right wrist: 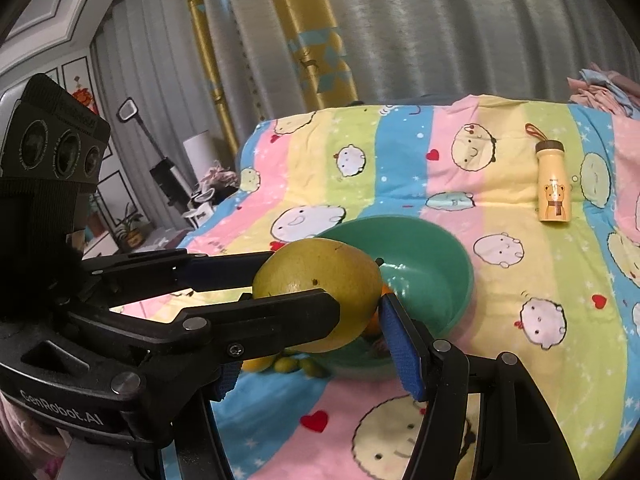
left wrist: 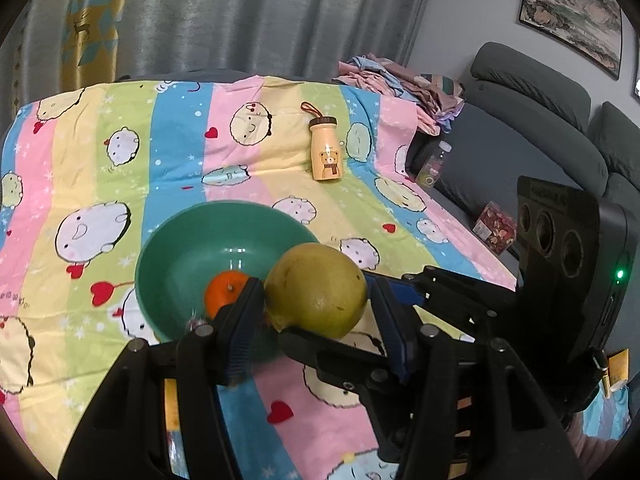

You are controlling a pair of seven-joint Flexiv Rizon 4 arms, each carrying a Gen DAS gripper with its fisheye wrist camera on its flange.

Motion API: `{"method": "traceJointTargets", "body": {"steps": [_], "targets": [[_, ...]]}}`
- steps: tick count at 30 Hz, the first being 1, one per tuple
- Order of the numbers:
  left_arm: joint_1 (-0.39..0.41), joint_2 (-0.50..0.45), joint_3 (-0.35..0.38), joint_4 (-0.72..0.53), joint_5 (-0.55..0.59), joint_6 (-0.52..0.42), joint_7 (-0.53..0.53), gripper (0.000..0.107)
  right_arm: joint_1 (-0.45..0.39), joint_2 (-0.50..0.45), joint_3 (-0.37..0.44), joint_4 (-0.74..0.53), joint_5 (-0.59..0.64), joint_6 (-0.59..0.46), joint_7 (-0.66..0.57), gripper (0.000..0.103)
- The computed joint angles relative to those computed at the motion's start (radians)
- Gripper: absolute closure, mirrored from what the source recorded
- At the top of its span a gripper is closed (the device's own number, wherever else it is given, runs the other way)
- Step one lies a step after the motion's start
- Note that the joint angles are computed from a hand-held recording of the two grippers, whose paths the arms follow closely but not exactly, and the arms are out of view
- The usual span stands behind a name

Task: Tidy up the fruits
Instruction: 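Carry the pomelo over the green basin with the right gripper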

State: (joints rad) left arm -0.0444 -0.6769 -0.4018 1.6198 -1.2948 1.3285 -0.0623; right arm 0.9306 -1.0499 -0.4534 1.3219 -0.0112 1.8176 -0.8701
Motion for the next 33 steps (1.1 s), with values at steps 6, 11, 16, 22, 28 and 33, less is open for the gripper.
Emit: {"method": "traceJointTargets", "body": {"steps": [6,11,16,22,28,33], "targets": [[0.007,-0.065,0.028,-0.094,0.146,-0.072,-0.157,0.052,-0.045,-0.024,0.012,-0.068,-0.036,-0.046,0.027,0.038],[0.025,-0.112,0.025,-0.148,0.263,-0.112,-0.259,0.052,-0.088,-0.046,0.045,-0.116,-0.077,-0.074,0.059,0.038],[0.044,-0.165,0.025,-0.208,0.364,-0.177,-0.364,0.052,-0.128,-0.065,0.082,-0.153,-0.126,-0.111,0.094,0.039],[0.057,-0.212,0.03,-0.27,0.452,-0.249,-0.467,0.053,-0.176,-0.081,0.144,-0.19,-0.195,-0.161,0.135,0.039],[0.06,-0.25,0.051,-0.317,0.511,-0.315,-0.566,0.052,-0.211,-0.09,0.2,-0.225,-0.278,-0.246,0.16,0.039],[0.065,-0.266,0.054,-0.341,0.54,-0.353,-0.611,0.053,-0.214,-0.093,0.206,-0.232,-0.336,-0.246,0.173,0.039]]}}
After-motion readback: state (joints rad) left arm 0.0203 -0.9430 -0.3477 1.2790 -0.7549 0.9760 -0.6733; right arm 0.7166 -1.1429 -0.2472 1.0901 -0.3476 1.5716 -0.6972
